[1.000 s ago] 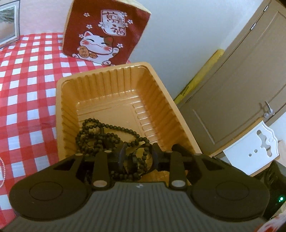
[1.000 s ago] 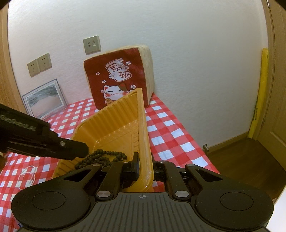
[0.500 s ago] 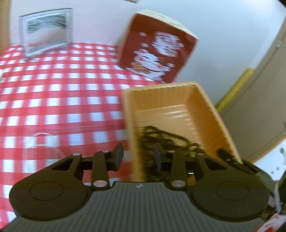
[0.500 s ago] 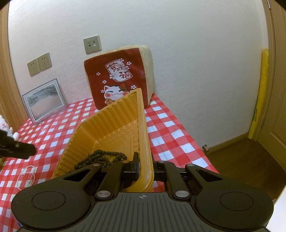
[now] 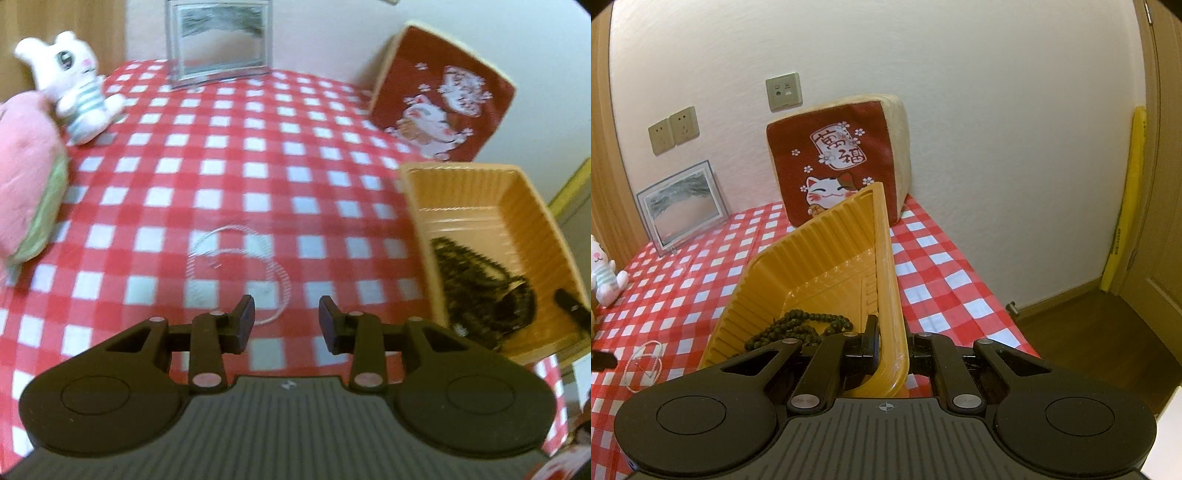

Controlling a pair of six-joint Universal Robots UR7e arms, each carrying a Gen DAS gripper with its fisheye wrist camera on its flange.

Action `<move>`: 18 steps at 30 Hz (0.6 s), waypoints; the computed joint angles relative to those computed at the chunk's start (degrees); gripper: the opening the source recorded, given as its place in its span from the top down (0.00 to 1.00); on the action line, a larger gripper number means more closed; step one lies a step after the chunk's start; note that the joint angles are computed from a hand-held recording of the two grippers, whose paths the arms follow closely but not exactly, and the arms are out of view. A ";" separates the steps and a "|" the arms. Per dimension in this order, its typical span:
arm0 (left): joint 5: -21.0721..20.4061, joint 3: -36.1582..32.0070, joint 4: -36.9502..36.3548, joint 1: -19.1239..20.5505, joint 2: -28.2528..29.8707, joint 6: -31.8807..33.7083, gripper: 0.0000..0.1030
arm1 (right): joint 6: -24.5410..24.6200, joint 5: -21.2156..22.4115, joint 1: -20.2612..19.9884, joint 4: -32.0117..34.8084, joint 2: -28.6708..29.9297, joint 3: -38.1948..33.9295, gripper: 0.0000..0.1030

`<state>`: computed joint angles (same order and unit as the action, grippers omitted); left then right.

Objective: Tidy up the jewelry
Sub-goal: 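Pinch the white pearl strand from the tablecloth with the left tool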

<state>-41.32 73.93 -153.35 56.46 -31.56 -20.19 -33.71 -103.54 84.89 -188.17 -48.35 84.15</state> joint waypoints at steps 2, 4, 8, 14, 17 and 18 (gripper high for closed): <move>0.77 1.40 0.14 0.19 -0.64 -0.82 0.67 | -0.03 -0.16 0.06 -0.08 0.04 -0.01 0.92; 1.51 2.57 0.29 0.38 -1.12 -1.36 0.67 | -0.03 -0.32 0.09 -0.14 0.07 -0.02 0.92; 2.85 4.23 -0.11 0.63 -1.68 -1.04 0.67 | -0.12 -0.67 0.17 -0.27 0.23 -0.14 0.92; 4.43 4.50 -1.00 1.30 -1.55 0.18 0.67 | -0.11 -1.08 0.29 -0.48 0.39 -0.17 0.92; 5.23 3.97 -1.26 1.75 -1.11 0.56 0.67 | -0.05 -1.33 0.36 -0.51 0.52 -0.27 0.92; 5.47 3.67 -1.29 1.92 -0.91 0.85 0.67 | -0.01 -1.36 0.34 -0.50 0.53 -0.30 0.92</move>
<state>-35.85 77.60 -154.64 58.38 -32.47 -19.34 -33.71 -104.90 85.23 -188.67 -47.82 83.85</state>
